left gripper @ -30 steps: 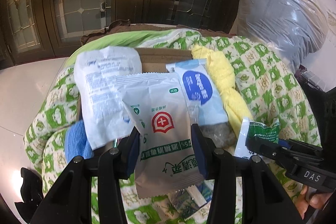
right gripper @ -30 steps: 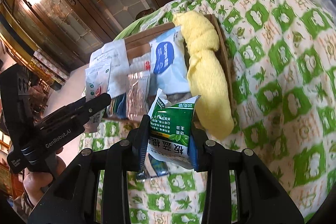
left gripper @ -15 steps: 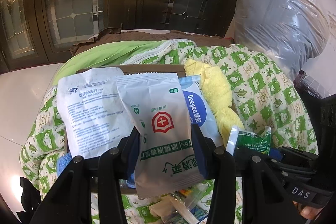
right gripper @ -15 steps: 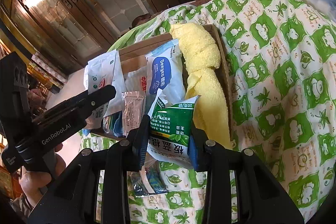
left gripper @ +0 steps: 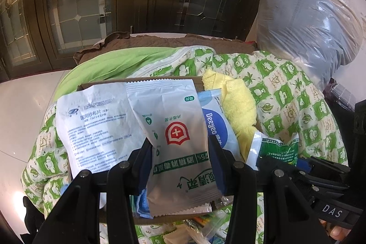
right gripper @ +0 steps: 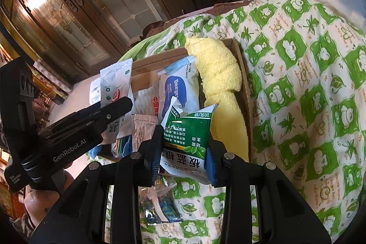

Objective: Organize soft objects
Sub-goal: 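Carry both packets over the tray and lower them in with both grippers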

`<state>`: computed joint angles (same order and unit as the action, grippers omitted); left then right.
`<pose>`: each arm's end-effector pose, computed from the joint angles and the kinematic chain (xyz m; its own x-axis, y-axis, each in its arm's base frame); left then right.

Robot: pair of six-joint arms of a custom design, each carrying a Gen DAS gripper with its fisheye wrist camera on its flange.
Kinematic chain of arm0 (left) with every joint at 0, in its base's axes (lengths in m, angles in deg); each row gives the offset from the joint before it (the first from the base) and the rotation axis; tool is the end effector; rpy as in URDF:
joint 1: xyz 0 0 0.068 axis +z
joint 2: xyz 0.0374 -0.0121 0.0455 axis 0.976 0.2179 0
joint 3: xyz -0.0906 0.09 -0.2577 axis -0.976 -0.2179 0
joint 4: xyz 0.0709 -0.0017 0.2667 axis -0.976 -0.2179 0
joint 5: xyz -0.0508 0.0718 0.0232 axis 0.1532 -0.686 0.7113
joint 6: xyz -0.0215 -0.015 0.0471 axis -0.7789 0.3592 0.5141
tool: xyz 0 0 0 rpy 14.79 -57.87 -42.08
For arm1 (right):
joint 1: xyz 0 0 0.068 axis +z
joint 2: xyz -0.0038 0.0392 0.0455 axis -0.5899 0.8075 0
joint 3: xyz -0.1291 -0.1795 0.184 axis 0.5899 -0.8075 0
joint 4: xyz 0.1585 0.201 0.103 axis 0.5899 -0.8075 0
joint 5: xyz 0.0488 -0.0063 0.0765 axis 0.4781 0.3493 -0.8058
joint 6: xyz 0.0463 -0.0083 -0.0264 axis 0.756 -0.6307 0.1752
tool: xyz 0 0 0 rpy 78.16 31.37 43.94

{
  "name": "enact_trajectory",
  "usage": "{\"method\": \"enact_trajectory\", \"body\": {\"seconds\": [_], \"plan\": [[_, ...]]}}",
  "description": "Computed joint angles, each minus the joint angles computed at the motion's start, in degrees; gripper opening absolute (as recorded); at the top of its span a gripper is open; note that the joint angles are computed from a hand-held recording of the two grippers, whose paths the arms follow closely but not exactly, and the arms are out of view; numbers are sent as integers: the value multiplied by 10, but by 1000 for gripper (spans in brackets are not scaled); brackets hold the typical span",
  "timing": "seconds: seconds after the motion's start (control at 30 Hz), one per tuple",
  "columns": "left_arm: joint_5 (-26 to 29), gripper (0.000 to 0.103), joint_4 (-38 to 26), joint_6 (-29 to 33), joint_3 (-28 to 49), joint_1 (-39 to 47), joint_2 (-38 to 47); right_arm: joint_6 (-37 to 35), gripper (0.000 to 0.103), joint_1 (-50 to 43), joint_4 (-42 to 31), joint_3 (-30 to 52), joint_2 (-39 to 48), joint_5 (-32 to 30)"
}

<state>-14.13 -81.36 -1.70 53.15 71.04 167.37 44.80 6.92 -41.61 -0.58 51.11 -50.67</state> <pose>0.3529 -0.0568 0.1722 -0.6613 0.4205 -0.6211 0.6476 0.7379 -0.1899 0.2453 0.2110 0.1732 -0.6784 0.5401 -0.4980 0.3850 0.8387 0.3853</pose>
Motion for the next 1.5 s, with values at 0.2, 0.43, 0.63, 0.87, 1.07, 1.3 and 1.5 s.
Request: {"method": "enact_trajectory", "body": {"seconds": [0.2,0.43,0.63,0.87,1.07,1.3,1.5], "plan": [[-8,46,1,-9,18,-14,17,-31,32,-25,1,14,9,-7],[-18,46,-3,-20,55,-31,56,-70,32,-67,17,31,29,-32],[-33,46,-11,-31,103,-39,112,-83,32,-92,45,33,57,-57],[-47,46,-12,-40,140,-41,159,-80,32,-111,89,18,82,-72],[-53,46,-6,-45,147,-49,167,-92,32,-117,111,19,90,-70],[-60,48,9,-54,141,-53,164,-116,32,-124,109,47,104,-61],[-71,51,16,-57,141,-56,164,-125,34,-128,114,58,118,-63]]}}
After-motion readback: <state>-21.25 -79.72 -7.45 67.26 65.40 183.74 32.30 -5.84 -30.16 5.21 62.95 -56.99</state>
